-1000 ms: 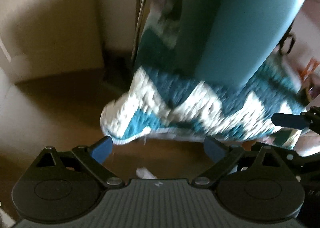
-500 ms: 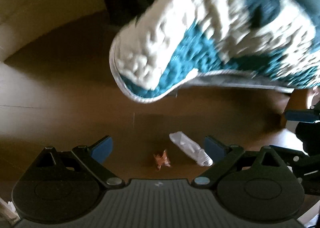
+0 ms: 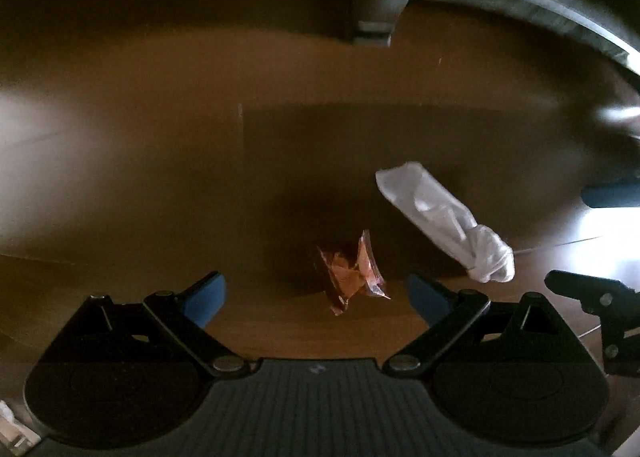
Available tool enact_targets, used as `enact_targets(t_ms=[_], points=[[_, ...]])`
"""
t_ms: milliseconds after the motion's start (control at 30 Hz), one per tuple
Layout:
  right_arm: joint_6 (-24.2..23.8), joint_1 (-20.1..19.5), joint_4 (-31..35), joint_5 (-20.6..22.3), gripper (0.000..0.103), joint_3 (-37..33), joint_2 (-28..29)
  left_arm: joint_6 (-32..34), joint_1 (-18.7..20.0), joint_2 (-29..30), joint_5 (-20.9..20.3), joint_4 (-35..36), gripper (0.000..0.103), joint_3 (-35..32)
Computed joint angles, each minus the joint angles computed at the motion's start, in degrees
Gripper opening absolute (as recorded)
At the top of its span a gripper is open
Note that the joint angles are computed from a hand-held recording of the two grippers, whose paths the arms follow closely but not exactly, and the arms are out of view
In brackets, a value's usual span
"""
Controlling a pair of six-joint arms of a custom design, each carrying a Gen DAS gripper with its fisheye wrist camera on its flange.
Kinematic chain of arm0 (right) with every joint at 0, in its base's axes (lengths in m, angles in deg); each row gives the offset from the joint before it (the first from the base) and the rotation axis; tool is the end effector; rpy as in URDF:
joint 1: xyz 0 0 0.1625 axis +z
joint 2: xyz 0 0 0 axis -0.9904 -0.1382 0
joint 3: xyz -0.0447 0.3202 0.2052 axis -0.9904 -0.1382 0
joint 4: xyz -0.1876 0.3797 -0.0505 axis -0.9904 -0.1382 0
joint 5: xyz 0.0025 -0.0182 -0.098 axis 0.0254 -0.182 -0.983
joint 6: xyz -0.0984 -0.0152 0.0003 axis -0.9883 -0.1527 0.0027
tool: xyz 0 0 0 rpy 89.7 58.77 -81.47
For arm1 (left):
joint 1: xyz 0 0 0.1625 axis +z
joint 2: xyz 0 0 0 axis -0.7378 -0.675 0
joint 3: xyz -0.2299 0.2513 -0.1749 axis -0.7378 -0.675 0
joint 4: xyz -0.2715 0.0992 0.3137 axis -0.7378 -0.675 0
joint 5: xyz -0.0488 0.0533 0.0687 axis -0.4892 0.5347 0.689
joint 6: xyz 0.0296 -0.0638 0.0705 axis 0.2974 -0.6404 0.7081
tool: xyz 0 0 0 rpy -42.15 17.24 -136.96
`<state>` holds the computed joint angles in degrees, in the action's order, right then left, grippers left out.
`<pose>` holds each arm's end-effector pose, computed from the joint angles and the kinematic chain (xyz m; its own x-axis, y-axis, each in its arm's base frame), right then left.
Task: Collect trash
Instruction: 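Lower both open tools toward the brown wrapper and white tissue, then grasp the brown snack wrapper with the left tool while the right tool grasps the white tissue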
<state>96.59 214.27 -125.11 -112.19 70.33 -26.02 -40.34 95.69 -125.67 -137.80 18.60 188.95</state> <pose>0.4164 -0.3185 0.0518 -0.8161 -0.3181 0.4824 -0.2910 0.9475 0.1325 -0.1063 -0.3930 0.3236 -0.6343 0.4375 -0.6374 0.2543 0.8967 0.3624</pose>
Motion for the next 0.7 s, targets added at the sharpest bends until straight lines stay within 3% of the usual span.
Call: enact_targets(t_ms=[200,400,500,700], points=[[-1.86,-2.73,-0.71,1.63,0.063,1.29,3.93,-1.37,4.24,0.00,-0.97,-4.27,0.098,4.11],[1.00,-5.04,-2.62,4.14,0.062,2.13,6.57,-1.00,5.24,-0.75,-0.47,-5.89,0.096,6.35],[1.86,-5.50,-3.09,4.74,0.062,2.13,7.34,-1.51,5.76,-0.68,-0.37,-6.39,0.091,7.01],[0.84,-5.15,-3.11,4.31,0.060,1.41,8.74,-1.87,5.96,-0.52,-0.80,-6.61,0.064,7.37]])
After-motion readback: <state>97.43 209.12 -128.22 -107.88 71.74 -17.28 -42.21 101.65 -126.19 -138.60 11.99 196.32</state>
